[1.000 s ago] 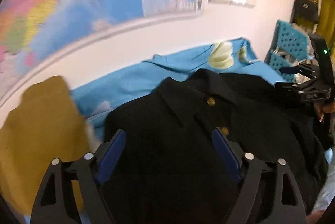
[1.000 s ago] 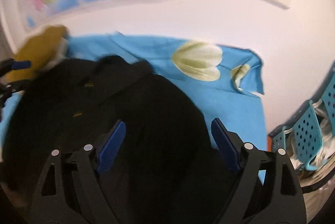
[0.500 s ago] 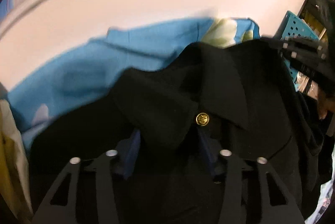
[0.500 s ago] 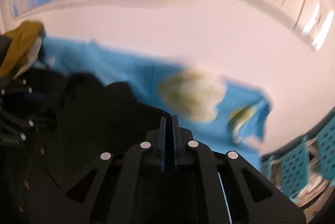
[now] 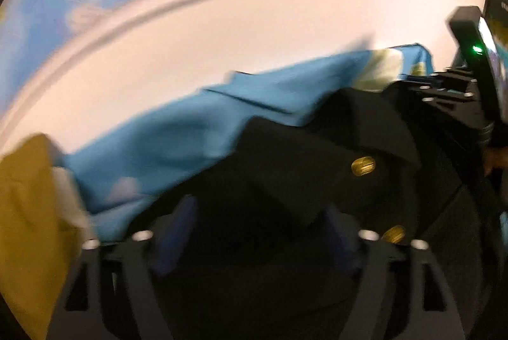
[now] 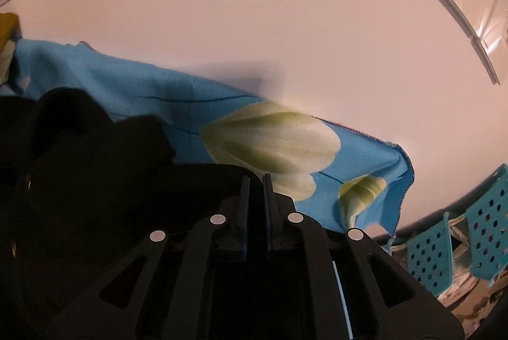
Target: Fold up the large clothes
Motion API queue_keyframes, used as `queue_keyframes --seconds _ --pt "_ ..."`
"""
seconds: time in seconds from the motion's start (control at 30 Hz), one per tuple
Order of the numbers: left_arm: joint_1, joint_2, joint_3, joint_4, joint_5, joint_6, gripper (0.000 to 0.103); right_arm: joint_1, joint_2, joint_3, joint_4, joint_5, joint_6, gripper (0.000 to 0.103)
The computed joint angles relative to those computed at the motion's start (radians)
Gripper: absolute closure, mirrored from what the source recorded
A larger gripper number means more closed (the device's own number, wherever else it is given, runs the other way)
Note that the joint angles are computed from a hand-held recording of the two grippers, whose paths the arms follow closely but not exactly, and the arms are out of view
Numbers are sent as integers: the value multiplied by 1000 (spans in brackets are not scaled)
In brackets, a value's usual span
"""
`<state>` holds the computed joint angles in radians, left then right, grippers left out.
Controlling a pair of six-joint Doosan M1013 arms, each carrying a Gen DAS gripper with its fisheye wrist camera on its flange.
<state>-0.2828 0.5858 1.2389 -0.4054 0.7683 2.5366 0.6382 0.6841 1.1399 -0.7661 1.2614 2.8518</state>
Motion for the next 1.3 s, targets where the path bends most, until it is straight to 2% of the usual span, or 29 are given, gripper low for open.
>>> queue_keyframes --seconds 0.03,0.1,0.13,0.17,0.23,0.27,0.3,0.33,0.37,0.4,0.43,0.47,0.6,0.67,0.73,0.77,0.8,0.83,0.87,0.9,0.93,1.0,1.03,1.07,1.1,1.17,1.3 --pt "7 -4 1 7 -23 6 22 0 -16 22 5 -29 21 95" --pt "19 3 -23 43 -31 -21 13 -3 -50 64 10 -88 71 94" --pt "23 20 -59 71 5 -60 10 -2 -65 81 7 -113 92 94" --pt "22 48 -113 109 76 -109 7 0 -74 92 -1 -126 103 94" --pt "17 99 -210 190 217 -187 7 2 -80 97 -4 -134 106 94" --pt "11 122 -242 246 248 -232 8 3 -81 98 -6 -135 109 95" --pt "2 142 -265 309 265 -282 14 3 -86 104 -9 -137 111 95" --pt "0 155 -278 320 289 -280 18 1 -88 109 -10 -146 118 96" --pt "-2 167 -289 315 319 -254 36 -2 -90 113 -12 -163 133 97" --pt "-1 171 -291 304 325 -253 49 -7 -89 116 -21 -180 146 97" --pt "5 166 -285 266 314 -241 67 -5 -93 122 -37 -188 166 97" --pt "3 158 -273 281 284 -251 94 -2 -98 127 -61 -195 187 98" --pt "25 134 -265 187 214 -269 94 2 -121 152 -167 -206 281 101" --pt "28 122 -247 196 151 -320 94 0 -111 137 -184 -156 311 102" --pt "23 118 -230 234 123 -352 92 -28 -118 144 -62 -215 264 102" --pt "15 117 -216 283 114 -367 89 -34 -116 144 -22 -208 254 99" --pt "12 108 -195 302 94 -362 80 -29 -119 151 -22 -204 252 98" --pt "9 95 -168 315 56 -357 76 -24 -130 167 -25 -216 248 85" --pt "8 77 -137 327 3 -363 60 -15 -147 188 -24 -226 250 56" --pt "10 59 -109 305 -42 -345 48 -2 -162 205 -32 -208 270 44" --pt "17 43 -89 252 -63 -300 44 13 -179 225 -41 -194 288 36" --pt "38 5 -49 109 -76 -174 38 52 -224 279 -76 -177 339 32" --pt "46 -18 -19 46 -95 -108 36 72 -245 306 -89 -162 372 22" --pt "51 -28 -6 -3 -99 -53 28 101 -271 341 -99 -133 431 14" --pt "55 -48 19 -68 -95 19 19 122 -292 371 -105 -128 482 13" --pt "62 -87 73 -175 -68 150 18 158 -331 440 -95 -160 579 9" --pt "71 -162 173 -268 11 324 18 243 -363 528 -60 -198 790 7"
